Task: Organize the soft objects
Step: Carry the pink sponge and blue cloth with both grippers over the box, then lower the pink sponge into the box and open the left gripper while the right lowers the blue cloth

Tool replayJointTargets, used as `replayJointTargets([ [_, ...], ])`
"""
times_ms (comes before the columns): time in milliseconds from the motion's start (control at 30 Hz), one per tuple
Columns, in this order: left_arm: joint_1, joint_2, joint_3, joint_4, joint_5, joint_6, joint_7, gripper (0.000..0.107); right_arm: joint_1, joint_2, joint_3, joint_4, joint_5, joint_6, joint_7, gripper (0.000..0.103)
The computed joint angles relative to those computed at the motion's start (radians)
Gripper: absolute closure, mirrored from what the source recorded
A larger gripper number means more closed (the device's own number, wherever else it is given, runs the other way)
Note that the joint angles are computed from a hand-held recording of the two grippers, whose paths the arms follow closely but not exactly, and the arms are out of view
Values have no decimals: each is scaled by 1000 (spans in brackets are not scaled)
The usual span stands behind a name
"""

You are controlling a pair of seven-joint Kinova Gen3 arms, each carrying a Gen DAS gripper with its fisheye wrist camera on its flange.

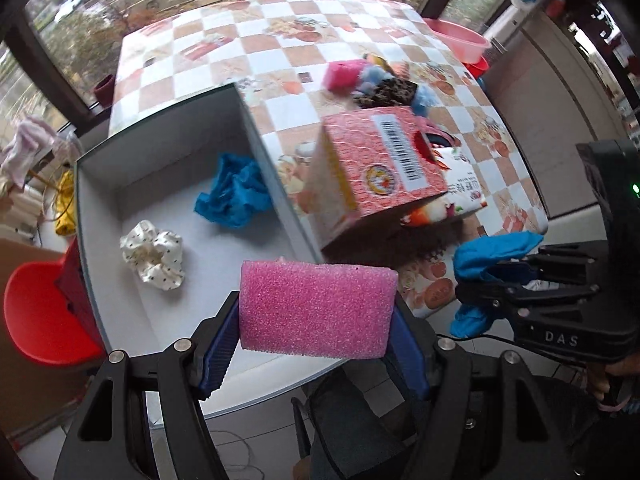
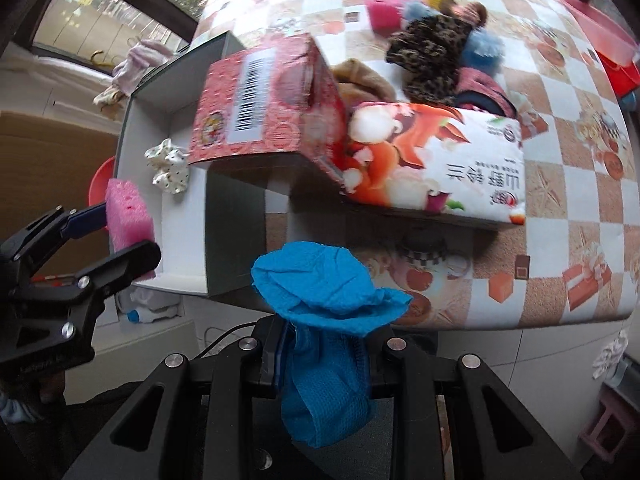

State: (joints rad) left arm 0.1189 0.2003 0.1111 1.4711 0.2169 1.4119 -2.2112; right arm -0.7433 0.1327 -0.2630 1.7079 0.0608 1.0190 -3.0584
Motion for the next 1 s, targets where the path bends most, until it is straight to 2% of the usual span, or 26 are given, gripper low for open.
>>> replayJointTargets([
  [200,-34,11,-40,8,-49,-32,98,35,-12,86,5,-138,13,54,149,75],
  [600,-105,16,-61,14,-51,-74,186,35,-38,263,66,-433,7,197,391,75],
  [833,-108,24,-59,19,-74,-103,207,35,-58,347,105,-589,5,272,448,74],
  [1000,-108,37,-56,19,-79,-98,216,35,-60,363,116,-607,-13,279,446,74],
])
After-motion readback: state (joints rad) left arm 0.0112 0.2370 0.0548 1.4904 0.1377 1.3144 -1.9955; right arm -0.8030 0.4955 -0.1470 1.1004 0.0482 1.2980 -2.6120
